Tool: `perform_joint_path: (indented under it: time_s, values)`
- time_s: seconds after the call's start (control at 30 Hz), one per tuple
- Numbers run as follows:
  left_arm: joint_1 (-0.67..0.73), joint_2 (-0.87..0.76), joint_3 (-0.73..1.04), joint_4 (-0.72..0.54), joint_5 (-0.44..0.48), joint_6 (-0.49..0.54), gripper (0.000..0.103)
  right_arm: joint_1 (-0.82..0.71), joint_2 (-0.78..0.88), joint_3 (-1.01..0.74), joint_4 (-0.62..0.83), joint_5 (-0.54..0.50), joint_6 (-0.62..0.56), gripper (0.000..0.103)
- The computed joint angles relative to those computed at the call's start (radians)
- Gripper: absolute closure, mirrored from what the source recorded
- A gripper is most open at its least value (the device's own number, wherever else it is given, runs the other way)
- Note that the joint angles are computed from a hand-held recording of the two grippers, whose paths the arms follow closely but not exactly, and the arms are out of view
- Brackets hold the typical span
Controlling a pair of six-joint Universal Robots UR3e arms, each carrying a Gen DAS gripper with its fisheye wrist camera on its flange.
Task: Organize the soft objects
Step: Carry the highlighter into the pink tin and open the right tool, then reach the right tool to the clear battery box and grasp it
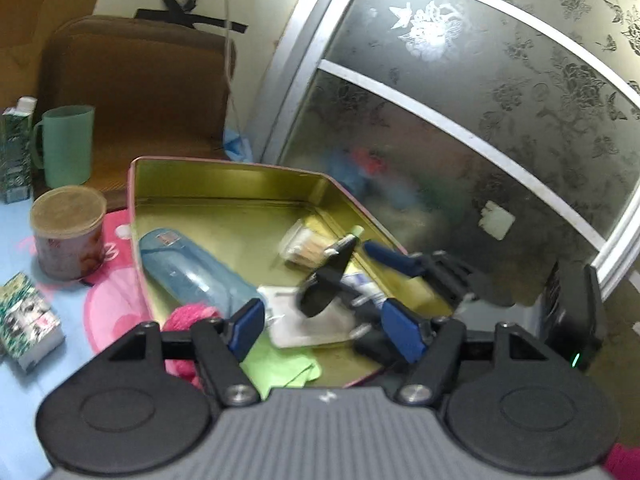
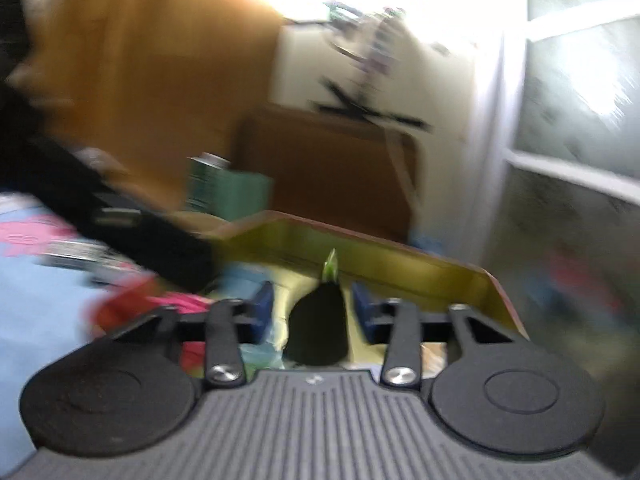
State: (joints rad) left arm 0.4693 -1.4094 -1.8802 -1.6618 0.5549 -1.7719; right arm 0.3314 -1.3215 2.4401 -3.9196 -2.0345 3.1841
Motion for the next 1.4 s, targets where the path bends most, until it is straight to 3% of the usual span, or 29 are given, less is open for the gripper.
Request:
perform_joint_path:
  time_s: [0.13,0.27,0.33,0.47,0.53,0.63,0.73,0.83,1.0,1.1,1.27,1.4]
  values:
    - [0.143,-0.047,0.034,-0.13,0.011,0.126,0.027,-0.077,-0.05,0.108,-0.111,0.107,0.08,0.041]
    - [0.325,-0.099,0.013,-0.05,0.054,0.121,0.027,-0.009,-0.05,0.056,-0.114,0.123,0.091,0.041]
    - [0.408,-0.131,-0.025,0.1,0.07,0.057,0.027,0.029,-0.039,-0.014,-0.077,0.156,0.088,0.041]
    - [0.531,-0.217,-0.126,0.563,0.101,-0.15,0.026,0.104,0.006,-0.201,0.076,0.287,0.103,0.04]
    - [0.571,-0.288,-0.112,0.679,0.104,-0.212,0.026,0.12,0.074,-0.328,0.172,0.372,0.116,0.04]
    - [0.629,-0.334,-0.106,0.722,0.058,-0.203,0.025,0.144,0.203,-0.561,0.365,0.471,0.147,0.04]
    - [0.657,-0.341,-0.1,0.657,0.015,-0.151,0.022,0.163,0.356,-0.836,0.583,0.524,0.165,0.039]
    - [0.675,-0.326,-0.115,0.619,-0.013,-0.097,0.021,0.179,0.48,-1.073,0.765,0.505,0.187,0.033]
    - [0.687,-0.309,-0.125,0.563,-0.035,-0.039,0.021,0.167,0.717,-1.558,1.13,0.441,0.182,0.033]
    - [0.69,-0.327,-0.094,0.511,-0.036,-0.03,0.019,0.161,0.814,-1.749,1.265,0.395,0.157,0.033]
    - [0.689,-0.353,-0.049,0.455,-0.036,-0.032,0.014,0.166,0.728,-1.584,1.225,0.405,0.106,0.031]
    - [0.692,-0.35,-0.05,0.443,-0.038,-0.02,0.012,0.2,0.583,-1.251,0.999,0.398,0.095,0.031]
